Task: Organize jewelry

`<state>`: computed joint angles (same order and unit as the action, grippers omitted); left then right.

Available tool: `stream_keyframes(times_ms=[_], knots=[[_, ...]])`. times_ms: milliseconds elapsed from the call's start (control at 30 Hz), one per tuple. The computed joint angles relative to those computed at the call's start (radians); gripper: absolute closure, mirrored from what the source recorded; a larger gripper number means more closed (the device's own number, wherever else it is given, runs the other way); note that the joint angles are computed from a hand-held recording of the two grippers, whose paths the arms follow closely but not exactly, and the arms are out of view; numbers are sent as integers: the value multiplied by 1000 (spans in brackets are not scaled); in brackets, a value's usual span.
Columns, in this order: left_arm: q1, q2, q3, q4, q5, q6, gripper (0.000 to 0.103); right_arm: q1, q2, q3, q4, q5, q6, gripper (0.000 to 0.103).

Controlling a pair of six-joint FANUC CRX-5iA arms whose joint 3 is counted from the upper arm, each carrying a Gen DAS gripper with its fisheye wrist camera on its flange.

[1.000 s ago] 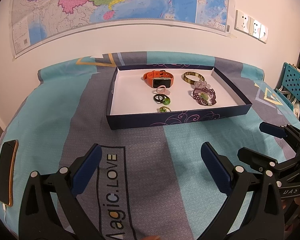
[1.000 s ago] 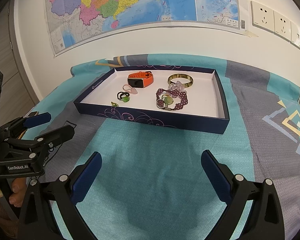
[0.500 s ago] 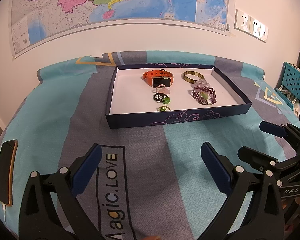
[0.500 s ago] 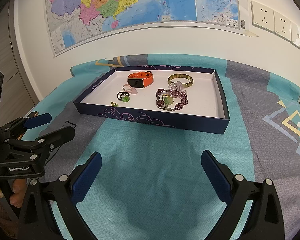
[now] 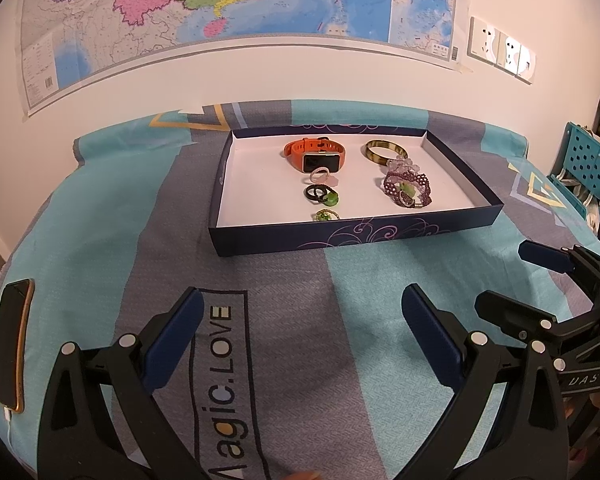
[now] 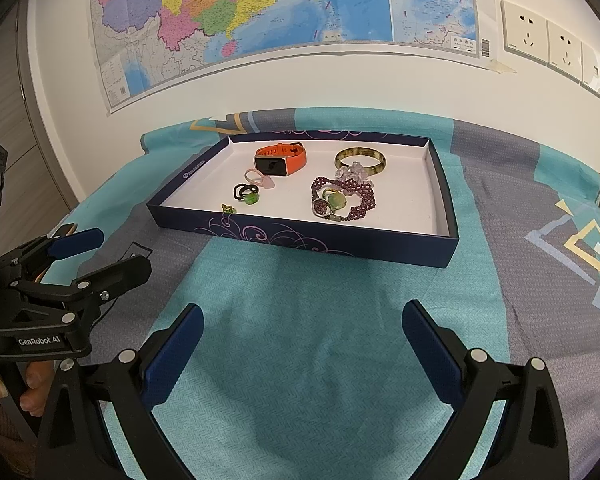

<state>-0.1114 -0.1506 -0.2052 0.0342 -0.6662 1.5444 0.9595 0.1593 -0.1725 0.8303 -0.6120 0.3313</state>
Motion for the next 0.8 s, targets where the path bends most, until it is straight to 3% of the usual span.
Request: stream_keyframes(times_ms=[667, 800], knots=[[-3, 1, 4, -11, 1, 17, 5, -2, -1, -2, -6, 5, -2, 7], [-2, 2, -4, 14, 9, -24, 5, -2, 2, 4, -16, 2, 11, 7]])
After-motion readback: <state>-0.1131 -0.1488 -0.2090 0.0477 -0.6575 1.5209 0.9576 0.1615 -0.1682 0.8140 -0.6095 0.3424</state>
